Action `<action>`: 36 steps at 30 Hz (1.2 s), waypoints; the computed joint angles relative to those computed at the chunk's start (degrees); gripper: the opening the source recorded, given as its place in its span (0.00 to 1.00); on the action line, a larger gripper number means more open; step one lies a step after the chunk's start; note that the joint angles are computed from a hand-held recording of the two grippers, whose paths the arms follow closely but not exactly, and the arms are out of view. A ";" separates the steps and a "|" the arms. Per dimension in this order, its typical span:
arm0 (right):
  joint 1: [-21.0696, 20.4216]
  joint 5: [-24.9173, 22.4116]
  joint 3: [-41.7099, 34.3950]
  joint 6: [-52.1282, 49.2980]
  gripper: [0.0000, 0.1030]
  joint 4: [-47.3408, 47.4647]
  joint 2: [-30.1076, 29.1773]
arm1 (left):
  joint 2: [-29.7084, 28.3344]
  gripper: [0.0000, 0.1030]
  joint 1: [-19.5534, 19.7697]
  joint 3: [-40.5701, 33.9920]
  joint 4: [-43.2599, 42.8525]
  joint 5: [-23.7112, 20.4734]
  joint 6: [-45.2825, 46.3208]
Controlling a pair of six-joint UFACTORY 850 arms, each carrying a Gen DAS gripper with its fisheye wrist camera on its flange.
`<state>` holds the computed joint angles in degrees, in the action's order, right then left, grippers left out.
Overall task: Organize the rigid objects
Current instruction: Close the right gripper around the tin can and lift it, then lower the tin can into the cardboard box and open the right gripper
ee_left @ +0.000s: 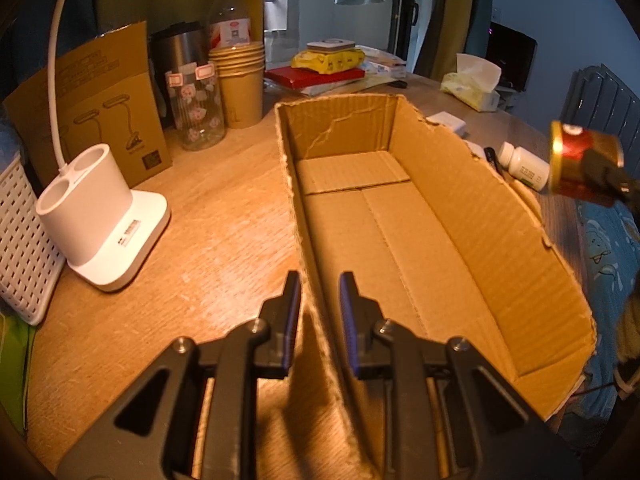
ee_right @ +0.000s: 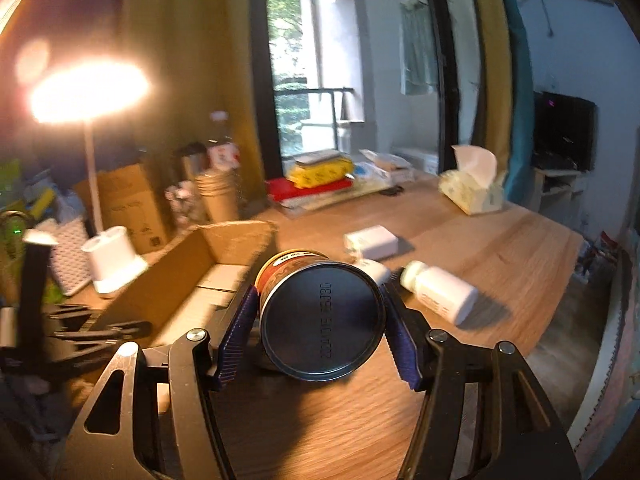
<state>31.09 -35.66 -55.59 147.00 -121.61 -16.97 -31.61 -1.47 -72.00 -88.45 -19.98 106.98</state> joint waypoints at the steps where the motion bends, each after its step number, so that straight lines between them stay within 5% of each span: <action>1: 0.58 0.02 -0.06 -0.15 0.63 -0.25 0.31 | -0.03 0.19 0.01 -0.03 -0.02 0.01 0.03; 13: 5.88 3.14 -2.23 -1.81 0.62 -1.50 -0.25 | 0.56 0.19 -0.03 0.90 -4.16 0.15 4.28; 36: 7.69 8.11 -7.66 -11.98 0.60 3.85 -4.62 | 0.82 0.19 -0.13 1.31 -5.52 0.17 5.71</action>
<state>38.78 -27.55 -63.25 135.02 -117.77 -21.60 -30.80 -1.60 -70.68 -93.98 -19.82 112.69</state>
